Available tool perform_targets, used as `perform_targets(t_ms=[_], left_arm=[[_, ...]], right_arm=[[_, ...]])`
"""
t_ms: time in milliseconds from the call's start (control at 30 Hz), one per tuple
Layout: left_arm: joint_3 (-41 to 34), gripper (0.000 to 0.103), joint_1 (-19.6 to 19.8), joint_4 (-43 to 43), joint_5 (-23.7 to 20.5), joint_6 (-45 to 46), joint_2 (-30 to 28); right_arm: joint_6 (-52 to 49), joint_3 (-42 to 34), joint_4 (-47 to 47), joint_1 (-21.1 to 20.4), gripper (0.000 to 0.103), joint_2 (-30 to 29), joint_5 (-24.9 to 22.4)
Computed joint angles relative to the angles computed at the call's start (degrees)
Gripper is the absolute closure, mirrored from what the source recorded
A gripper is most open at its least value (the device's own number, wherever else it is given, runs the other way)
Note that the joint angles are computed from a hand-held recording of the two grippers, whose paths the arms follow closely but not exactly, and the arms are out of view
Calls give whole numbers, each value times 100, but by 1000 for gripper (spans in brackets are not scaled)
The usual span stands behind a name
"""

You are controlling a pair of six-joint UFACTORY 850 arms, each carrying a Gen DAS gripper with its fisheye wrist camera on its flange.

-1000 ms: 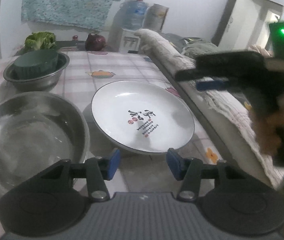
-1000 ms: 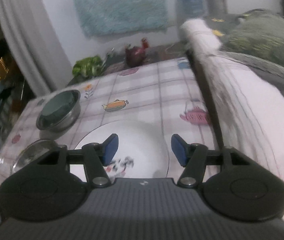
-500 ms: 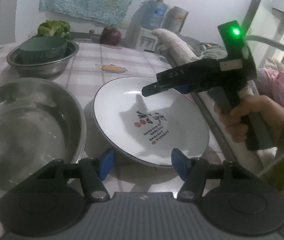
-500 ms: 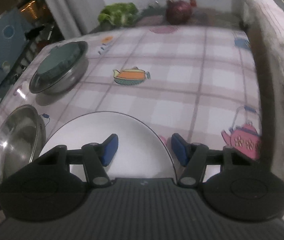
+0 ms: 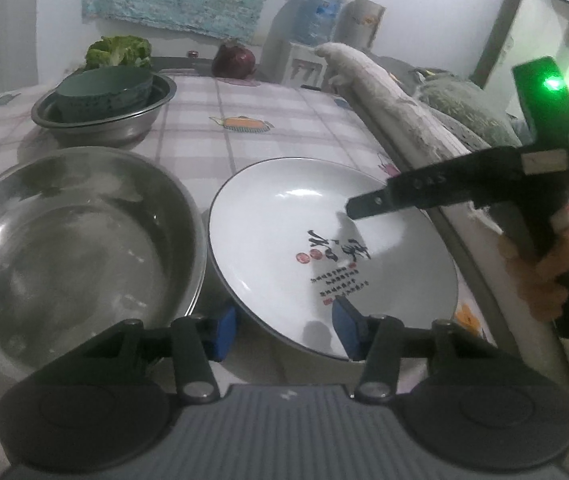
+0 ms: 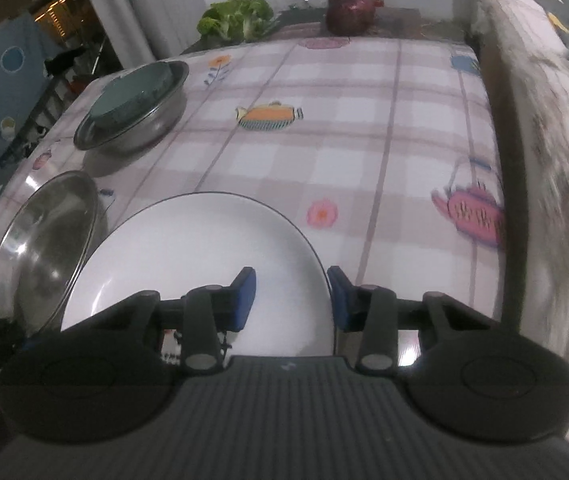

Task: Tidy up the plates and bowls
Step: 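Move both tools to the rim of the white printed plate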

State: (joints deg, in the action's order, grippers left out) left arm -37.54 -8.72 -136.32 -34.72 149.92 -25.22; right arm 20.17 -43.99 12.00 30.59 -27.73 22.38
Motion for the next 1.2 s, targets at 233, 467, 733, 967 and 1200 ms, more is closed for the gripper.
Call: perform_targets(t_ms=[233,467,733,967,1200], left_arm=[[266,52,381,1068,-70,-356,184],[570,52,849,2132,-137,-459,424],[772,52,1444,2873,-178,-500,617],[692,67,1650,3043,-94,-699,616],[725,74,1544,2595,35,-260,617]], right_arm=[[-462,630,1740,805,65,445,198],[-686,992,3862,1987,64,673,617],[-262,834,5110,2985,64,463,1206],[244,670,5306,3299,68,210,1676],[521,810,5978,3747,74,285,1836]])
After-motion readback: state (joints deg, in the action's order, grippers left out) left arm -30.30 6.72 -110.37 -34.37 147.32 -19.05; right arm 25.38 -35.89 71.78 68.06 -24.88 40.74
